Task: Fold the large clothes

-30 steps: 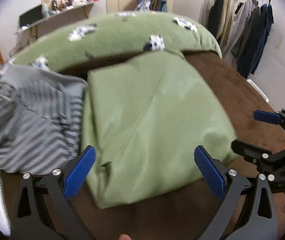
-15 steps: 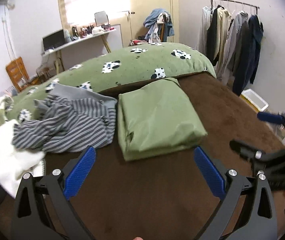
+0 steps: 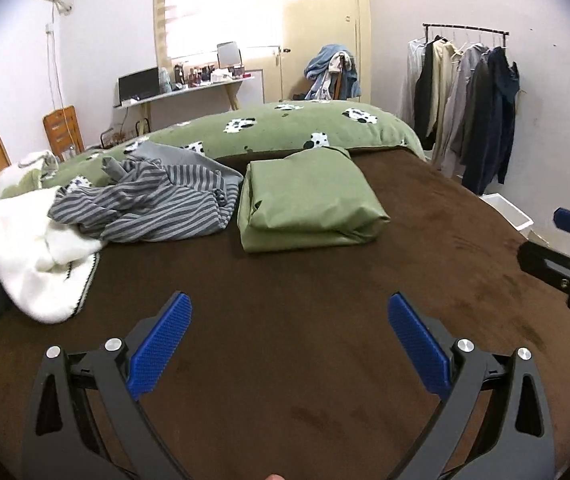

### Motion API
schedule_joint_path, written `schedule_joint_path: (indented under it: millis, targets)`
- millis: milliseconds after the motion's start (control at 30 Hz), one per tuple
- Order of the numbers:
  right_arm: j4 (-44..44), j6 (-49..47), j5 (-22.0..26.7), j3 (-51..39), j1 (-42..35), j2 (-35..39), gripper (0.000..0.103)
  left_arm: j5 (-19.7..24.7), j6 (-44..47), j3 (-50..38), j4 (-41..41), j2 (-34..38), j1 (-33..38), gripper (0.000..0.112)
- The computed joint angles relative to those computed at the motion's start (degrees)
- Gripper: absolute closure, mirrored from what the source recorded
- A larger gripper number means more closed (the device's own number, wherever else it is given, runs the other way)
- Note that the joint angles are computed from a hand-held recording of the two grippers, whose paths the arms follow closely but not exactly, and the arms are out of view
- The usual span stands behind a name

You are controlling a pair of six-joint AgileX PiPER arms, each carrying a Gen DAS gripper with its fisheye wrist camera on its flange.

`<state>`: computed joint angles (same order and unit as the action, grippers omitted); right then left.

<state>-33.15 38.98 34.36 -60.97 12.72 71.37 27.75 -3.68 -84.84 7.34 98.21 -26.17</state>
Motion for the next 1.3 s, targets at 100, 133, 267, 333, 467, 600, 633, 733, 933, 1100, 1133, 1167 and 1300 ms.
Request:
schedule_joint_path:
  millis: [100, 133, 267, 333, 467, 600, 633, 733, 933, 1100, 1133, 1167, 1300]
  targets:
    - [1.29, -0.55, 2.77, 1.62, 1.04, -4.80, 0.006, 1.38, -4.69, 3.60, 3.75, -4.60, -1.50, 0.016]
    - [1.09, -0.27, 3.64, 1.87, 1.22, -5.83, 0.006, 1.75, -6.18, 4.75, 4.81, -5.96, -1.93, 0.016]
    - [1.87, -1.49, 4.61, 3.01, 1.51, -8.25, 0.006, 2.31, -11.05, 7.78, 10.29, -9.15, -3.85, 0.016]
    - [1.90, -1.71, 4.80, 3.92, 2.06, -9.34, 0.006, 2.31, -12.32, 8.77, 11.18, -10.38, -4.40, 0.016]
    - [1.78, -0.89, 4.72, 5.44, 2.47, -10.67, 0.006, 3.06, -13.23, 9.10, 12.15, -10.98, -5.22, 0.016]
    - [1.76, -1.42, 4.80, 5.84, 2.64, -11.14, 0.006, 3.59, -14.14, 8.79, 13.27, -10.70, -5.75, 0.016]
    - [1.61, -1.52, 4.83, 5.86, 2.75, -11.15, 0.006, 3.41, -13.61, 8.79, 12.47, -10.69, -5.56, 0.016]
    - [2.27, -2.90, 4.19, 5.53, 2.09, -10.40, 0.006, 3.10, -13.85, 8.64, 12.31, -10.30, -5.71, 0.016]
    - [4.62, -5.32, 2.30, 5.46, 0.06, -8.85, 0.006, 3.08, -13.87, 7.90, 12.59, -9.12, -6.10, 0.016]
    - [5.20, -6.00, 1.88, 5.62, -0.10, -8.27, 0.006, 3.15, -14.37, 7.91, 13.31, -8.91, -6.30, 0.016]
    - [5.53, -6.37, 1.87, 5.60, -0.23, -8.28, 0.006, 3.17, -14.59, 7.99, 13.54, -8.96, -6.35, 0.016]
    - [5.83, -6.80, 1.83, 5.54, -0.44, -8.27, 0.006, 3.07, -14.88, 8.12, 13.72, -8.99, -6.33, 0.016]
    - [6.42, -7.64, 1.52, 5.70, -0.84, -8.41, 0.006, 2.96, -14.78, 8.37, 13.65, -8.89, -6.14, 0.016]
